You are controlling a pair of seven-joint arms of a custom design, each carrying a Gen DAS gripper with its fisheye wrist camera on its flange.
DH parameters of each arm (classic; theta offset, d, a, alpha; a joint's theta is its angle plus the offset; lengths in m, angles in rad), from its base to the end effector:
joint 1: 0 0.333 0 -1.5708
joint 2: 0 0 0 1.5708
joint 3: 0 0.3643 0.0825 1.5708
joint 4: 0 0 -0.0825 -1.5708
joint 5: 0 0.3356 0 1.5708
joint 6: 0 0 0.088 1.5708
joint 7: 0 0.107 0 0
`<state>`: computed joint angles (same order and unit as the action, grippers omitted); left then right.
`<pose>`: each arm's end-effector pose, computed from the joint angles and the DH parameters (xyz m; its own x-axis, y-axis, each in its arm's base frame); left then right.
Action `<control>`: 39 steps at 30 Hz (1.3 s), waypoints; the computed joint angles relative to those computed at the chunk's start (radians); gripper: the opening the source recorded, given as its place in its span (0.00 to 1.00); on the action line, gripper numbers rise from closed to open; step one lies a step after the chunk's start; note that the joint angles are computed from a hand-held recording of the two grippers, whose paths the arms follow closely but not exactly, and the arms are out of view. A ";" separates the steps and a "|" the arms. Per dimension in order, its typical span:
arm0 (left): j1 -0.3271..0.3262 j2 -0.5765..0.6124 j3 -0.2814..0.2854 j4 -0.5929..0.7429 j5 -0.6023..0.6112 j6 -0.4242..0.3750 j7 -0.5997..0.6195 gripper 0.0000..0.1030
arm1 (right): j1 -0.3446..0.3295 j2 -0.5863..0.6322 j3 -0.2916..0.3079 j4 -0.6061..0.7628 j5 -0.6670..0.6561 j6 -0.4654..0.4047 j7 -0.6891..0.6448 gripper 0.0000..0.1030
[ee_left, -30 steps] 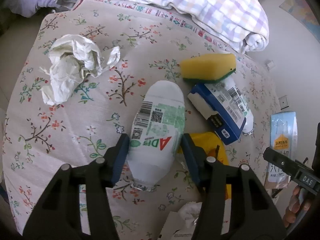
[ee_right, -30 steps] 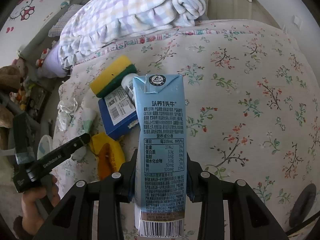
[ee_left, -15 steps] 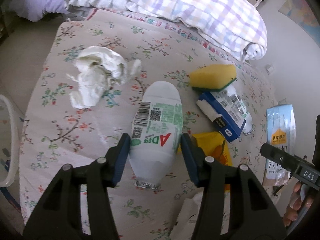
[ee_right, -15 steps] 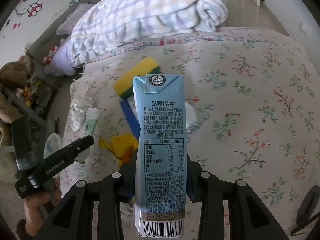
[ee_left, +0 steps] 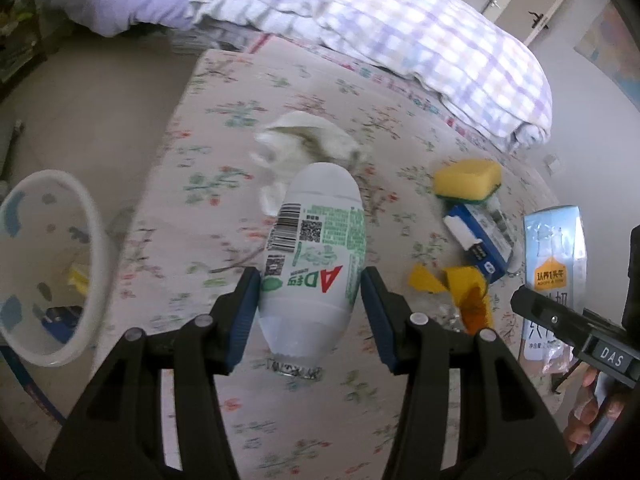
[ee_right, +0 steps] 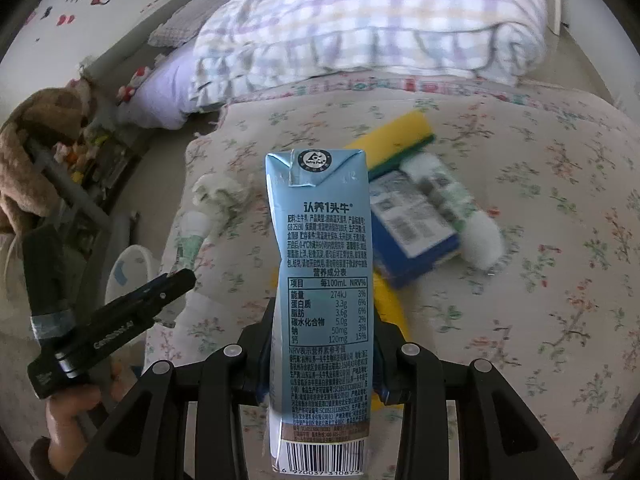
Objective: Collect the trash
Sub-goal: 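Carry the white bottle to the wastebasket and open the left tool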
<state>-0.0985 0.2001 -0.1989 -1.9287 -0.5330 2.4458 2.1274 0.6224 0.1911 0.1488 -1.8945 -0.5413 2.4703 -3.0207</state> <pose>0.5742 -0.1675 0.4940 -0.5024 -0.8164 0.2847 -0.8299 0.3630 -0.4237 0.4371 0.4171 0.5163 -0.4437 -0.8292 -0.3400 -0.7379 0.5533 -0.3865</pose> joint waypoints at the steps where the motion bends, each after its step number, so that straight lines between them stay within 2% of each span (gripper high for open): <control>1: 0.006 -0.001 0.005 0.001 0.000 -0.001 0.002 0.52 | 0.001 0.009 0.001 0.012 0.000 -0.003 -0.006 0.37; 17: 0.123 0.005 0.066 0.020 -0.024 0.007 0.004 0.52 | 0.067 0.244 -0.030 0.330 0.076 -0.023 -0.171 0.37; 28: 0.191 0.030 0.088 0.016 -0.018 0.057 0.013 0.52 | 0.109 0.406 -0.053 0.573 0.162 -0.086 -0.324 0.37; 31: 0.193 0.036 0.095 0.013 0.008 0.094 0.004 0.53 | 0.123 0.459 -0.059 0.656 0.187 -0.116 -0.363 0.37; 32: 0.190 0.040 0.102 0.015 0.030 0.102 -0.018 0.55 | 0.127 0.472 -0.062 0.677 0.193 -0.123 -0.375 0.37; 34: 0.181 0.048 0.120 0.023 0.091 0.104 -0.089 0.76 | 0.136 0.498 -0.069 0.720 0.205 -0.143 -0.398 0.37; 35: 0.179 0.048 0.124 0.019 0.113 0.112 -0.114 0.80 | 0.140 0.511 -0.071 0.743 0.212 -0.153 -0.408 0.37; 39: 0.193 0.043 0.126 0.000 0.163 0.124 -0.120 0.84 | 0.145 0.557 -0.073 0.819 0.249 -0.171 -0.441 0.37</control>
<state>0.0947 0.2430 -0.0733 -1.9290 -0.3699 2.5696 2.0076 0.7670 0.7480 0.0756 -1.0756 -0.2926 2.2990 -3.4616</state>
